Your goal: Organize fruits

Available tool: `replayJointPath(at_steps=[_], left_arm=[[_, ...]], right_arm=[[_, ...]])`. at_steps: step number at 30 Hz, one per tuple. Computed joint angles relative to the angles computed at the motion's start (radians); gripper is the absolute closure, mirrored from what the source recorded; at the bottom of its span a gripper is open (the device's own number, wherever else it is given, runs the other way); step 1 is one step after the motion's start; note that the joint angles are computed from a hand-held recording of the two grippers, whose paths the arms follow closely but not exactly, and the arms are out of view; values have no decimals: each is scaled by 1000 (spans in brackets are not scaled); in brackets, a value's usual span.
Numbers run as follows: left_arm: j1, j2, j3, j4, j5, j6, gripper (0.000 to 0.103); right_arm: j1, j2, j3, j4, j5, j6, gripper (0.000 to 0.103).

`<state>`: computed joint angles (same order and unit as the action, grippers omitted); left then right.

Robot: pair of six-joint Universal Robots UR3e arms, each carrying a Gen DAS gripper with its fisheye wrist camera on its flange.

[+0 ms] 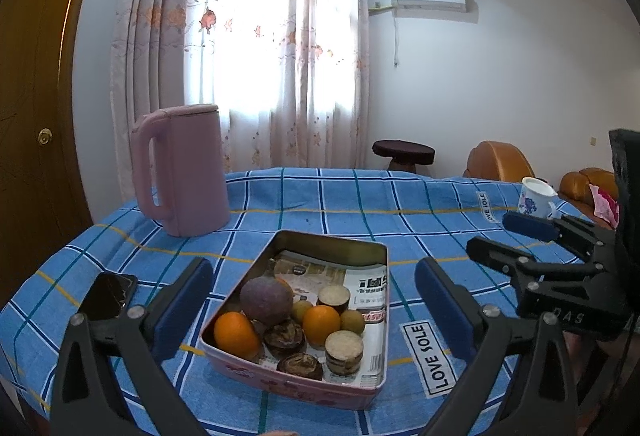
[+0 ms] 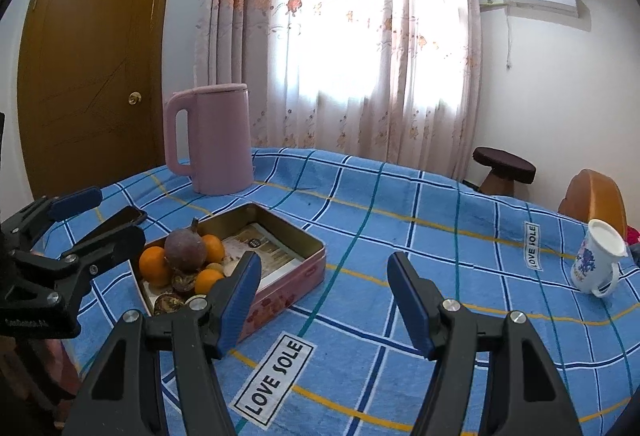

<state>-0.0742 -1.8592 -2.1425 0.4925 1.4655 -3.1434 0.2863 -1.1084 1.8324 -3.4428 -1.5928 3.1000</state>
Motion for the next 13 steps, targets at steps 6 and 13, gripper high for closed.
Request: replayJointPath(at_steps=[6,13], left_arm=[[-11,0,15,-27,11,4,0],[-17,-2,18,-34,8,2,0]], right_arm=[[-7,-11,17,-10,-2,-7,36],[-11,-11,30,-16,0,-12,36]])
